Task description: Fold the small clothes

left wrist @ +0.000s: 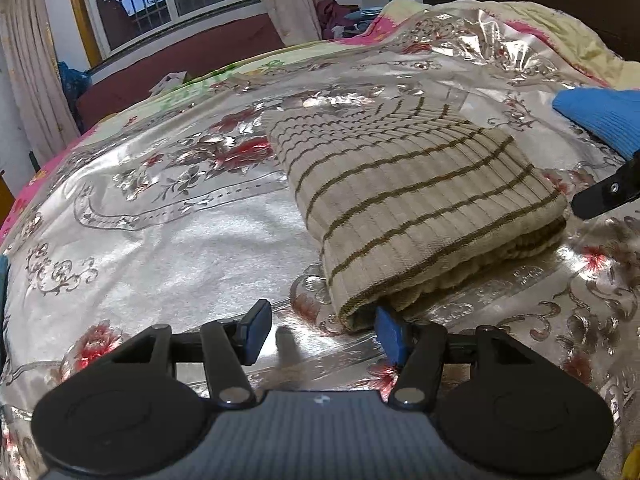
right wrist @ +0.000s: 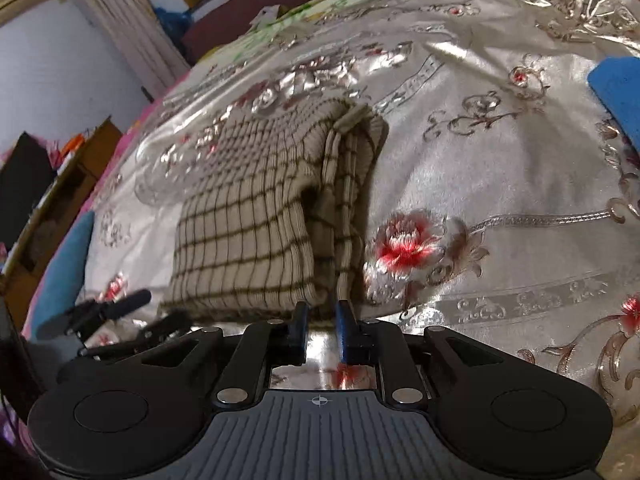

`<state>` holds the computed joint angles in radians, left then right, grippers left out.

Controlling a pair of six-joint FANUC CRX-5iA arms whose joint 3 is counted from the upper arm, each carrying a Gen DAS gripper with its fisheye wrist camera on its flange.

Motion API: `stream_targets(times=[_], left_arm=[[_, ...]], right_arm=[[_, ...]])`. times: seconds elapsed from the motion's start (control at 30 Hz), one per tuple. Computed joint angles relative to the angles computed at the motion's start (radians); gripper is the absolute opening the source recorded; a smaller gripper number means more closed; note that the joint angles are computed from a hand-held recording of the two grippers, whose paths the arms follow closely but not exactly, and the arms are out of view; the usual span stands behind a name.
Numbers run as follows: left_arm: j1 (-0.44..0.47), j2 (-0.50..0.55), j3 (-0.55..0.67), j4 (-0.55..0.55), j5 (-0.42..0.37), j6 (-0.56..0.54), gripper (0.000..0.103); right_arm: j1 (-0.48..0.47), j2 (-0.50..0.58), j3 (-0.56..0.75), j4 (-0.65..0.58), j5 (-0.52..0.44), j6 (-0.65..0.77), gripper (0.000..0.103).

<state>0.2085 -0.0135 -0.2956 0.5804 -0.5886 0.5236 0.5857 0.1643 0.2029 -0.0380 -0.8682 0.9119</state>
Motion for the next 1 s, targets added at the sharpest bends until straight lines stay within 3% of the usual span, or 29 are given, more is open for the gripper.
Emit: stream_targets(times=[0.17, 0.33, 0.47, 0.57, 0.73, 0.8, 0.87, 1.0], left_arm=[[-0.009, -0.004, -0.005, 0.003, 0.0, -0.022, 0.061], [-0.009, 0.003, 0.006, -0.018, -0.006, -0.011, 0.061], [-0.005, 0.005, 0.01, -0.018, -0.017, -0.003, 0.061], [0.002, -0.003, 0.008, -0.005, -0.035, -0.026, 0.061], [0.029, -0.034, -0.002, 0.041, -0.075, -0.084, 0.061], [0.037, -0.042, -0.001, 0.068, -0.083, -0.094, 0.061], [0.036, -0.042, 0.004, 0.088, -0.075, -0.095, 0.061], [0.018, -0.007, 0.043, 0.122, -0.053, -0.073, 0.062]], right_arm=[[0.016, 0.072, 0.057, 0.049, -0.051, 0.073, 0.023], [0.018, 0.085, 0.057, 0.087, -0.091, 0.024, 0.011], [0.013, 0.059, 0.028, 0.102, -0.086, -0.034, 0.01], [0.019, 0.053, 0.041, 0.112, -0.104, -0.028, 0.019], [0.027, 0.023, 0.023, 0.187, -0.029, -0.095, 0.021], [0.018, 0.028, 0.029, 0.18, 0.031, -0.106, 0.039], [0.005, 0.058, 0.062, 0.161, 0.078, -0.113, 0.046], [-0.02, 0.166, 0.176, 0.154, 0.114, -0.129, 0.049]])
